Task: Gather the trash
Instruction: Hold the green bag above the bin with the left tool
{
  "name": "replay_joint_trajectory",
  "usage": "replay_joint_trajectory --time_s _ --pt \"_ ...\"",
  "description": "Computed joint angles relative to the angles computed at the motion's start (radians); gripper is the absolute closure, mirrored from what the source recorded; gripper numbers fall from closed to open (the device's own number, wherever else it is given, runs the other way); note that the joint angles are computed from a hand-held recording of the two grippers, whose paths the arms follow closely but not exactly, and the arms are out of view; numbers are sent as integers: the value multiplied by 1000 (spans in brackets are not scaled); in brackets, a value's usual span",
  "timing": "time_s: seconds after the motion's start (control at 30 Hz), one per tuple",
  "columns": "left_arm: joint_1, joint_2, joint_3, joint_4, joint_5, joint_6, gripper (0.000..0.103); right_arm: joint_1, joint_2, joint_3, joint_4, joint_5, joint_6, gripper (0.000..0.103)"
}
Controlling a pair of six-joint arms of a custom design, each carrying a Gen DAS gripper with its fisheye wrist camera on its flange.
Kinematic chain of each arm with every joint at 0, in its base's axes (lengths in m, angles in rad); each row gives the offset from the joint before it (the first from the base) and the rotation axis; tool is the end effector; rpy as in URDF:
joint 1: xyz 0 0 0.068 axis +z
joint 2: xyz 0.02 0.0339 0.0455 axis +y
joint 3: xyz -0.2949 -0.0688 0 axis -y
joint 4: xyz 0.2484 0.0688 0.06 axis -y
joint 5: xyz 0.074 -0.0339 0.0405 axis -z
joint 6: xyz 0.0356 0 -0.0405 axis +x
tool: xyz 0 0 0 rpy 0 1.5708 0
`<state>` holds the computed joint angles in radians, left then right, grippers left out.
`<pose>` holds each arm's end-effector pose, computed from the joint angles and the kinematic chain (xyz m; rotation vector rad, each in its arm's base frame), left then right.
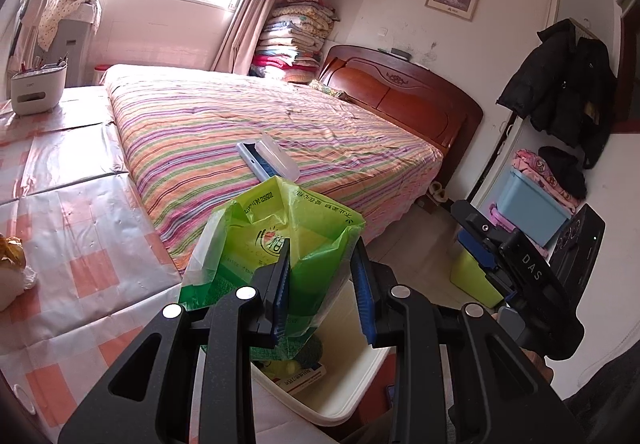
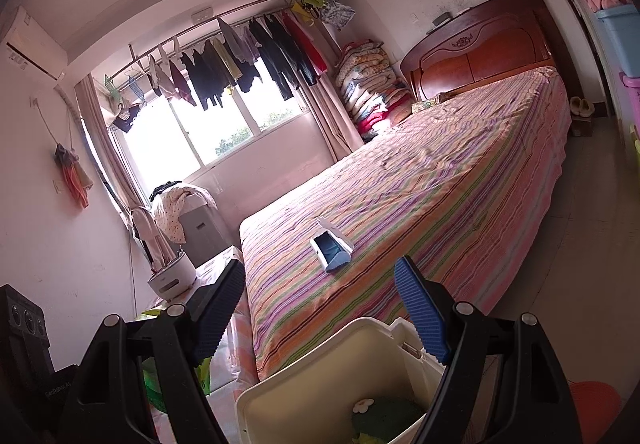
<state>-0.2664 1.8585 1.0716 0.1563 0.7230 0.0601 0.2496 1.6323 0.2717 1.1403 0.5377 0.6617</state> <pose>0.3825 -0.1288 0.2034 0.7466 2.0260 -0.9084 0.2474 0.0443 0.1546 0.7241 1.6075 0.1808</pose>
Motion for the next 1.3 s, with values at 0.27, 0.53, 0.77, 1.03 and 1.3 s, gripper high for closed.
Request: replay_joint_trajectory --time_s 0.27,0.53,0.77,1.03,1.3 --pt "55 51 54 -41 -26 26 76 -24 33 32 2 -32 9 28" --pt "94 102 100 -74 -50 43 76 -86 105 106 -58 -126 44 28" --pt "148 122 136 -76 -43 29 76 -116 182 158 -16 -145 39 28" --pt "228 183 218 -101 -10 31 76 -120 288 272 -2 -108 -34 28" --pt "259 321 401 -266 -63 85 76 -142 362 354 -63 -135 -11 28"
